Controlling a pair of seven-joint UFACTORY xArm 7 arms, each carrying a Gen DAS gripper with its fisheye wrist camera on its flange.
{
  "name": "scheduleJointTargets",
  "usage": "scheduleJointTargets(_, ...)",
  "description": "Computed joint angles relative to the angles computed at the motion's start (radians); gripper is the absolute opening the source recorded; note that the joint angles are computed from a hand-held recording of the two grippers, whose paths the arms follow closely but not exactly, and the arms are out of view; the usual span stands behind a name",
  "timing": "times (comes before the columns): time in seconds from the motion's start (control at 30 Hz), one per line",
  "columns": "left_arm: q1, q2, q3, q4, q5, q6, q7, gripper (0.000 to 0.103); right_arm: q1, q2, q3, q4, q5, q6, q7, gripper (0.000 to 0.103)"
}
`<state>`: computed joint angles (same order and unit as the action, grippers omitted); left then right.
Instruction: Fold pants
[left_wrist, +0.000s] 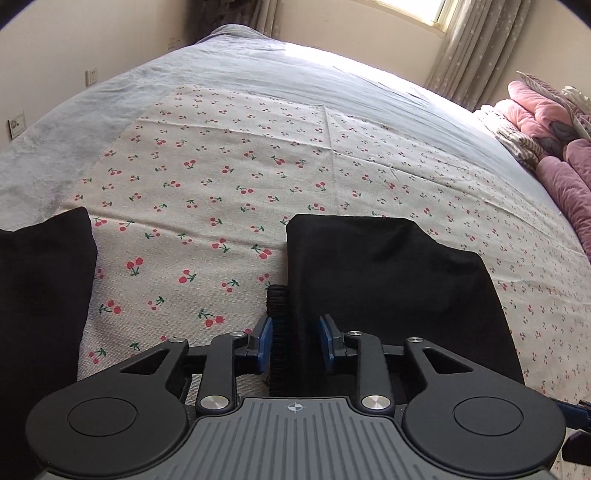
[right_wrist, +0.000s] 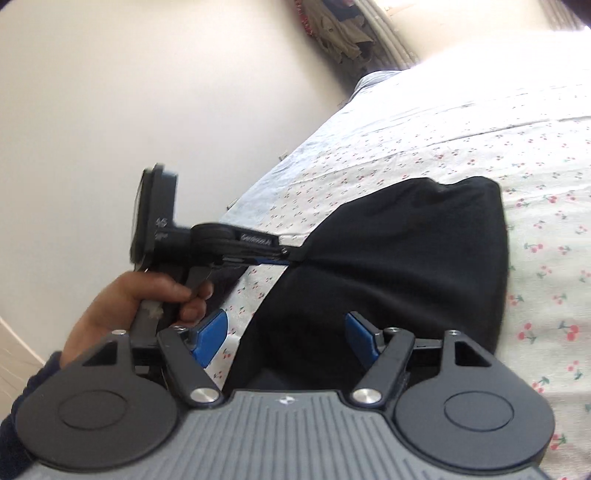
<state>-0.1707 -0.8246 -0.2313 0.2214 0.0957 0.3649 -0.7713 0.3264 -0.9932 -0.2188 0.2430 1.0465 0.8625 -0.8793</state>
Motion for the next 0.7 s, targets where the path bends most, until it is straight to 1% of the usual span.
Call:
scheduleJointTargets(0.03,-0.016,-0.006,0.025,-0.013,-0.017,-0.014,0.004,0.061,-0.023,0.04,-0.008,0.017,-0.008,-0.022,0.014,0.058)
scheduleJointTargets(0.07,-0.016,-0.01,0.026,-0.019,-0.021,-0.017,0.003,0.066,-0.053,0.102,-0.013,0.042,-0.022,-0.056,0.031,0.058)
scheduleJointTargets(0.13,-0.028,-0.01,0.046,-0.031,-0.038,-0.027,0.008,0.067,-0.081,0.196,-0.044,0.074,-0.029,-0.094,0.024,0.058)
scheduleJointTargets(0.17,-0.047,0.0,0.066,-0.037,-0.057,-0.044,0.014,0.067,-0.088,0.236,-0.072,0.087,-0.026,-0.085,0.008,0.058)
scheduleJointTargets(0.23,-0.091,0.032,0.104,-0.037,-0.092,-0.067,0.042,0.067,-0.094,0.328,-0.118,0.116,0.011,-0.049,-0.034,0.058)
scheduleJointTargets(0.27,-0.095,0.047,0.098,-0.031,-0.096,-0.066,0.05,0.067,-0.096,0.37,-0.128,0.13,0.032,-0.028,-0.041,0.057)
scheduleJointTargets(0.33,-0.064,0.069,0.048,-0.017,-0.075,-0.052,0.041,0.072,-0.092,0.444,-0.125,0.15,0.093,-0.004,-0.047,0.053)
scheduleJointTargets(0.4,-0.062,0.074,0.042,-0.022,-0.069,-0.071,0.047,0.073,-0.085,0.483,-0.121,0.156,0.167,0.019,-0.095,0.05)
scheduleJointTargets(0.43,-0.072,0.081,0.049,-0.026,-0.071,-0.088,0.055,0.072,-0.093,0.487,-0.107,0.158,0.171,0.025,-0.1,0.049)
scheduleJointTargets(0.47,-0.084,0.088,0.057,-0.029,-0.076,-0.101,0.065,0.072,-0.096,0.485,-0.077,0.161,0.18,0.014,-0.096,0.044)
scheduleJointTargets(0.5,-0.084,0.098,0.049,-0.025,-0.074,-0.105,0.067,0.072,-0.099,0.487,-0.051,0.164,0.187,0.006,-0.094,0.038)
scheduleJointTargets(0.57,-0.06,0.11,0.007,-0.009,-0.052,-0.089,0.053,0.072,-0.11,0.497,-0.005,0.167,0.2,-0.008,-0.102,0.031)
scheduleJointTargets(0.6,-0.057,0.113,0.002,-0.006,-0.049,-0.086,0.046,0.072,-0.118,0.491,0.022,0.162,0.203,-0.027,-0.109,0.026)
scheduleJointTargets(0.7,-0.053,0.114,0.0,-0.007,-0.046,-0.089,0.03,0.072,-0.134,0.455,0.097,0.14,0.211,-0.094,-0.136,0.022)
